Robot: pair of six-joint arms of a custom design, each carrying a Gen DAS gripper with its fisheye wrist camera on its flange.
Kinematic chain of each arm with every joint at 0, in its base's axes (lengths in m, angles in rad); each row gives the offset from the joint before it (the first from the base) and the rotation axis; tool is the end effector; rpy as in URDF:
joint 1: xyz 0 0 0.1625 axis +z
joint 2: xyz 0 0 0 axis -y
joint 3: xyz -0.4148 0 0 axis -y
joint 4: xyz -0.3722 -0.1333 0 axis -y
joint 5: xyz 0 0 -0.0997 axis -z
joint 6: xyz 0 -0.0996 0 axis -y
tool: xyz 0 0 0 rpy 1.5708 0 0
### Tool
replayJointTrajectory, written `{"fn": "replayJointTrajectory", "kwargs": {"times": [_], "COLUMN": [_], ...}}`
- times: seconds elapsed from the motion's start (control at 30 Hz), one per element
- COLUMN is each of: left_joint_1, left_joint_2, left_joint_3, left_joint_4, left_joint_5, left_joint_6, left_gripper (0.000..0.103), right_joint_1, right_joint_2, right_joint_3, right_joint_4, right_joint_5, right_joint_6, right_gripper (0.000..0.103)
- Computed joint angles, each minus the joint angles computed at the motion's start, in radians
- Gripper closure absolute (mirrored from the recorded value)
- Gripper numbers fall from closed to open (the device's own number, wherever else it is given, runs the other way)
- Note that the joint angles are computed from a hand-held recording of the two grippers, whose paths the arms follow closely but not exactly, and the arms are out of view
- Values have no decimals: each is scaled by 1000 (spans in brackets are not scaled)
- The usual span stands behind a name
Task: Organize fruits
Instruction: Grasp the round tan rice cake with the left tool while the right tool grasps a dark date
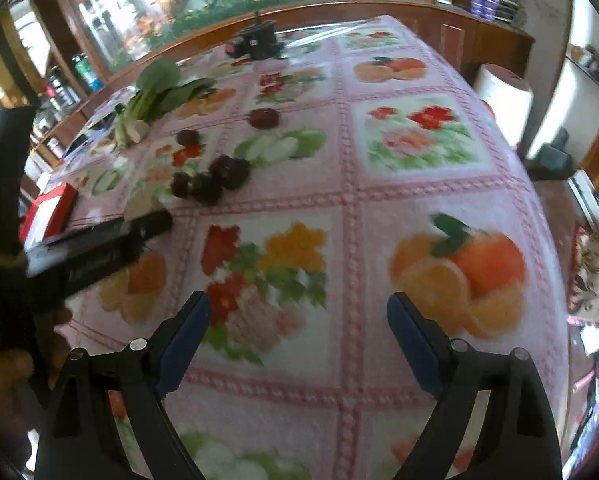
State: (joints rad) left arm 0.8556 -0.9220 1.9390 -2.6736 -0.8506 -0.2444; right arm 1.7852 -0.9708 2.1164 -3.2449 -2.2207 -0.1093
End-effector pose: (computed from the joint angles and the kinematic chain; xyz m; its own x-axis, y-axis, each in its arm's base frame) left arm -0.2118 -0.5473 0.1104 -0.7447 0.2549 -0.6168 0.4877 0.8388 -0.2422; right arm 0.1807 -0.4865 0.1476 -0.8178 0.0359 0.5744 -0.2746 0.8528 -0.4442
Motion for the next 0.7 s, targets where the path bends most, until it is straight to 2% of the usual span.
{"fn": "replayJointTrajectory", "kwargs": {"times": [0.2,0.27,0.4,0.57,0.7], "left_joint_1": [10,13,16,11,1], "left_joint_2": [-87,-118,-175,-217,-228], "left_joint_3": [67,91,141,192,223], "left_joint_4": [41,51,60,39,9], "left_joint_5": [-1,-6,-10,-9,0], "left_joint_6": [-29,-32,-46,-36,-7], "left_gripper": [64,64,64,64,63], "right_joint_1": [9,6,-3,-11,-60], "right_joint_2": [99,122,152,141,83], "right_joint_3": [-93,-116,-156,-149,-70], "right_joint_4": [-19,-24,-17,3,-33], "right_joint_5": [56,74,141,204,355], "right_joint_6": [-135,-143,-175,-146,-80], "right_gripper": [22,23,34,38,38]}}
